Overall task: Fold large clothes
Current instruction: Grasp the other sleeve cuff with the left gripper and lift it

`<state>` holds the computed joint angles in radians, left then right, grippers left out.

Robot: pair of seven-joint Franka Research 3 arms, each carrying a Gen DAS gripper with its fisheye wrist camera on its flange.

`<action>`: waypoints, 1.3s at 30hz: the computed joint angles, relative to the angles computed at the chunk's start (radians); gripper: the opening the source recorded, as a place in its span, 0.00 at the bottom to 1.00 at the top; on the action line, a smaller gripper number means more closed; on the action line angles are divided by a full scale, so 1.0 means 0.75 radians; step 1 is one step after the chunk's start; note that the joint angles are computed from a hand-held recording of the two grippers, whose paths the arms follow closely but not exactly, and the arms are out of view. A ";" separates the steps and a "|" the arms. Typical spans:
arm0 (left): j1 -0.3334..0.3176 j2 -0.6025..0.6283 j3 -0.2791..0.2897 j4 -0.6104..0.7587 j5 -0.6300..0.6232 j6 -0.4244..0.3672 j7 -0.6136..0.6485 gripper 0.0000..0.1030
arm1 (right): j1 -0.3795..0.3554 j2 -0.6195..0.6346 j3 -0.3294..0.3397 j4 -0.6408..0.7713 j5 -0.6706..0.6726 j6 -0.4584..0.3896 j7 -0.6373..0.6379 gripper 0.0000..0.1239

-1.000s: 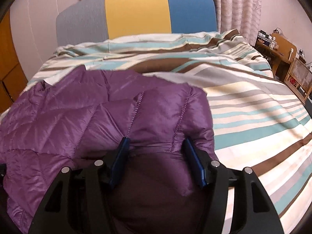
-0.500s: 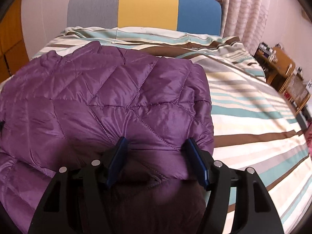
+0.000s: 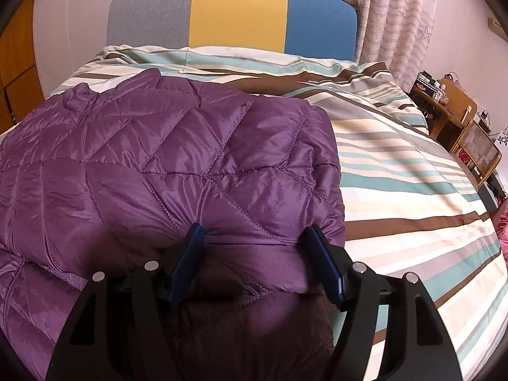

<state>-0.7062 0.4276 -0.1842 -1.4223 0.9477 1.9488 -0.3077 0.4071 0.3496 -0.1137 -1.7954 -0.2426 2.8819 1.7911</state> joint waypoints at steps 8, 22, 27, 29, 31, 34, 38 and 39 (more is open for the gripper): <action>0.104 -0.367 -0.067 -0.476 -0.087 -0.090 -0.367 0.87 | 0.000 -0.001 0.000 -0.003 0.003 0.002 -0.003 0.55; 0.314 -0.876 -0.273 -1.111 -0.286 -0.067 -1.078 0.87 | 0.000 -0.003 -0.002 -0.006 0.001 0.006 -0.003 0.56; 0.376 -0.976 -0.294 -1.216 -0.278 -0.011 -1.177 0.84 | 0.000 -0.004 -0.002 -0.008 0.002 0.007 -0.004 0.56; 0.399 -1.016 -0.299 -1.254 -0.283 -0.001 -1.228 0.79 | 0.001 -0.004 -0.003 -0.009 0.001 0.008 -0.003 0.56; 0.421 -1.047 -0.297 -1.288 -0.290 0.014 -1.246 0.73 | 0.000 -0.004 -0.003 -0.009 0.002 0.008 -0.004 0.56; 0.456 -1.073 -0.272 -1.322 -0.317 0.030 -1.211 0.61 | 0.001 -0.004 -0.004 -0.010 0.000 0.010 -0.003 0.56; 0.485 -1.099 -0.246 -1.341 -0.379 0.064 -1.112 0.16 | 0.001 -0.004 -0.004 -0.011 0.001 0.011 -0.004 0.56; 0.498 -1.089 -0.262 -1.315 -0.368 0.035 -1.093 0.10 | -0.001 -0.004 -0.003 -0.011 0.002 0.011 -0.005 0.56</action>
<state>-0.3329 -0.3890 -0.3804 -2.4086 0.6718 1.9752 -1.1277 0.4066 0.3464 -0.1161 -1.8033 -0.2408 2.8901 1.7871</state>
